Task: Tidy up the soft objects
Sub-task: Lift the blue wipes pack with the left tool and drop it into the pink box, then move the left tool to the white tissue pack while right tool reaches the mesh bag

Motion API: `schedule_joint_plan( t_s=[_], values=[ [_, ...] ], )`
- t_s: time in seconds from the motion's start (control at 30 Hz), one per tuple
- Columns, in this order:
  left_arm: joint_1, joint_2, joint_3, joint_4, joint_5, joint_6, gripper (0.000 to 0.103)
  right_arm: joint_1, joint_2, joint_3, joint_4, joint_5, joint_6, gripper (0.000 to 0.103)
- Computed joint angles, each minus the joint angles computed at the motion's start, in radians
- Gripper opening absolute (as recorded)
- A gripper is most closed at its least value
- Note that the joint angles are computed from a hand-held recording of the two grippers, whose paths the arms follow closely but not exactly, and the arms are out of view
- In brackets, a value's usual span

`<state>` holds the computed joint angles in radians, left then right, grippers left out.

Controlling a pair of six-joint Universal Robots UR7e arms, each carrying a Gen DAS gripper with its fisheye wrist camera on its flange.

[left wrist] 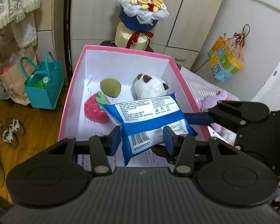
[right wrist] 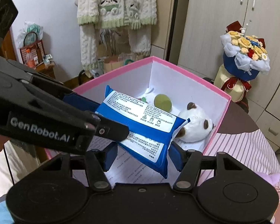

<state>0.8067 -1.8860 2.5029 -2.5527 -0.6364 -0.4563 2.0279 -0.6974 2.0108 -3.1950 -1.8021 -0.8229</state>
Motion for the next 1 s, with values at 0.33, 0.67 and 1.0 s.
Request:
schedule_joint_plan(
  t_s=[0.33,0.67,1.0],
  values=[
    [-0.051,-0.062,0.017,0.092,0.051,-0.069,0.06,0.003,-0.033,0.018,0.052,-0.004,-0.021,0.068],
    [-0.258,-0.244,0.021,0.468,0.08,-0.308,0.062,-0.008,-0.137,0.102,0.043,0.058,-0.007,0.07],
    [-0.553,-0.32,-0.009,0.942,0.076,-0.663,0.063,-0.075,-0.333,0.244,0.053,0.153,-0.038,0.07]
  ],
)
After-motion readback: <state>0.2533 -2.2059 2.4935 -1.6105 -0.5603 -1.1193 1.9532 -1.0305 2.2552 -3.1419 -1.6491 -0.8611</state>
